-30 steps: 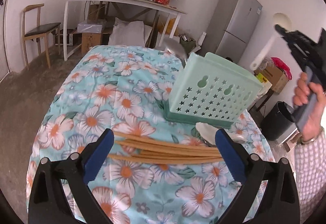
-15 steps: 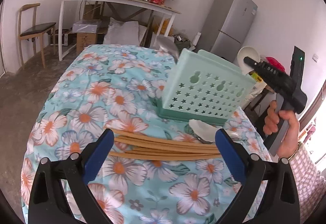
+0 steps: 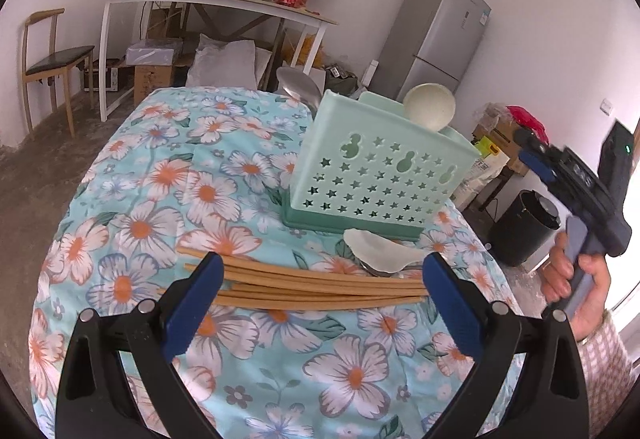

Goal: Organize utensils
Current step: 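Lower the white paddle into the green holder and open the right tool, then grasp the white long-handled ladle with the left tool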

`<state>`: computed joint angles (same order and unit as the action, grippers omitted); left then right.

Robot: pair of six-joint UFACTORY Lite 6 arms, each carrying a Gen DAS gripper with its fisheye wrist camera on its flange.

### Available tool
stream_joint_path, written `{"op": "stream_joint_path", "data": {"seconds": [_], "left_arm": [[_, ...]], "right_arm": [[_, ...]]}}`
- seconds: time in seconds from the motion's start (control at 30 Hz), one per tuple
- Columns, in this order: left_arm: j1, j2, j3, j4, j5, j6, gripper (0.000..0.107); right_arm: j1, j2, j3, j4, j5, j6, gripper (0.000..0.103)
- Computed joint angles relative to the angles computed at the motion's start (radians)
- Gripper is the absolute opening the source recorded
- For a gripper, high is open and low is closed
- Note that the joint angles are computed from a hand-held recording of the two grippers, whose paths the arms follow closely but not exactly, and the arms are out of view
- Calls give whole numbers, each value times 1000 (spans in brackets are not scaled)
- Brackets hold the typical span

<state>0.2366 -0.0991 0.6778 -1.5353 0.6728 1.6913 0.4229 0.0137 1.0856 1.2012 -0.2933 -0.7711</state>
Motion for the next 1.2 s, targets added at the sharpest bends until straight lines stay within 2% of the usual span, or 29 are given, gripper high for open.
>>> {"op": "stream_joint_path", "data": {"seconds": [0.17, 0.33, 0.47, 0.57, 0.8, 0.9, 0.93, 0.97, 1.0, 1.07, 1.2], "left_arm": [[22, 9, -2, 9, 77, -15, 97], [11, 49, 26, 66, 112, -57, 97], [-15, 117, 86, 130, 141, -127, 97], [-52, 150, 117, 126, 126, -137, 97], [-193, 251, 218, 32, -60, -63, 96], [-245, 337, 301, 46, -113, -92, 83], [-264, 376, 340, 72, -140, -127, 73], [-278, 409, 376, 112, -161, -178, 66], [-297, 453, 423, 177, -191, -262, 63], [-308, 512, 488, 255, -199, -365, 50], [-330, 606, 586, 351, -198, -489, 39]], "right_arm": [[25, -33, -85, 114, 38, 12, 67], [70, -17, -145, 185, 38, 30, 67], [94, 0, -186, 86, 50, 170, 67], [97, 6, -203, 30, 62, 234, 67], [84, 42, -237, -338, 77, 593, 67], [70, 52, -247, -476, 77, 727, 67], [62, 53, -251, -526, 76, 772, 67], [56, 54, -253, -548, 76, 787, 67], [50, 53, -257, -558, 76, 792, 67], [32, 49, -264, -647, 79, 867, 67], [0, 52, -284, -896, 65, 1102, 67]]}}
